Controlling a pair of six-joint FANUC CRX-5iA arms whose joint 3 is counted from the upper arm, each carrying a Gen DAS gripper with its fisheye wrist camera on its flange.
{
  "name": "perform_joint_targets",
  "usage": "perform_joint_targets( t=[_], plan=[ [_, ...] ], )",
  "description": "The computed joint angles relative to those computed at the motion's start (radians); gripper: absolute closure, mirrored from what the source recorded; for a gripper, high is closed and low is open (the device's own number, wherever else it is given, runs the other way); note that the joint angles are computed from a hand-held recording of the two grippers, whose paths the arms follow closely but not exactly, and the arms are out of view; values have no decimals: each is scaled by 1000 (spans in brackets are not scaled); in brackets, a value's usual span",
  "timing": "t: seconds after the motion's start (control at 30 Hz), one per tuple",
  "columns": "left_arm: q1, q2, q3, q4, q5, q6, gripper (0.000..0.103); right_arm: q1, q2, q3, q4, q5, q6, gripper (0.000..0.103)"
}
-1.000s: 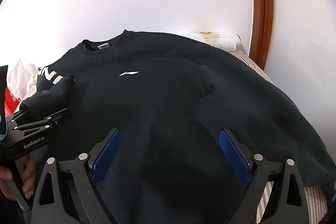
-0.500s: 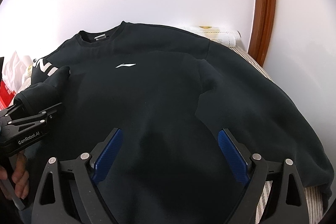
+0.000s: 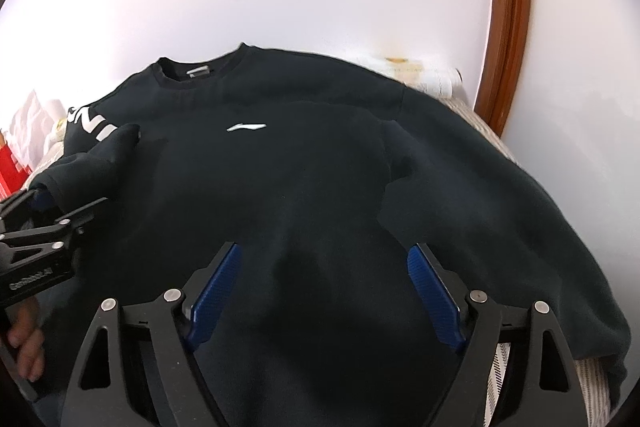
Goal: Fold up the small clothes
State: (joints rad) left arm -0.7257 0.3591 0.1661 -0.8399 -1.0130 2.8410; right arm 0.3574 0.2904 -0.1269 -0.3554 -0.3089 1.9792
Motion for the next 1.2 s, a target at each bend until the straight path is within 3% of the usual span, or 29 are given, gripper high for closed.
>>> perform_joint_targets(
  t=[0.13,0.27,0.4,0.5,0.7,0.77,0.9,1.07,1.13,1.2],
  plan=[
    [-23,-99,-105,-23,-12,26,31,7,-25,-22,-12,25,29,19],
    [-49,-213,-221,-97,-122,133,29,52,-70,-77,117,58,-119,19],
    [-10,-329,-338,-95,-139,202,29,141,-127,-157,304,114,-281,19],
    [5,-358,-381,-116,-188,229,29,201,-156,-149,210,88,-193,19],
    [86,-420,-465,-64,-119,273,29,318,-143,-110,111,32,-86,19],
    [72,-410,-459,-85,-144,294,29,350,-129,-101,104,39,-53,19],
    [62,-414,-469,-91,-144,315,29,373,-88,-53,27,11,48,19],
    [66,-393,-458,-83,-143,305,29,362,-7,-5,55,-70,-14,19],
    [68,-381,-453,-81,-143,298,29,344,-9,11,-21,-85,45,29],
    [74,-376,-451,-73,-136,285,29,330,-15,12,-84,-82,107,56]
  ],
)
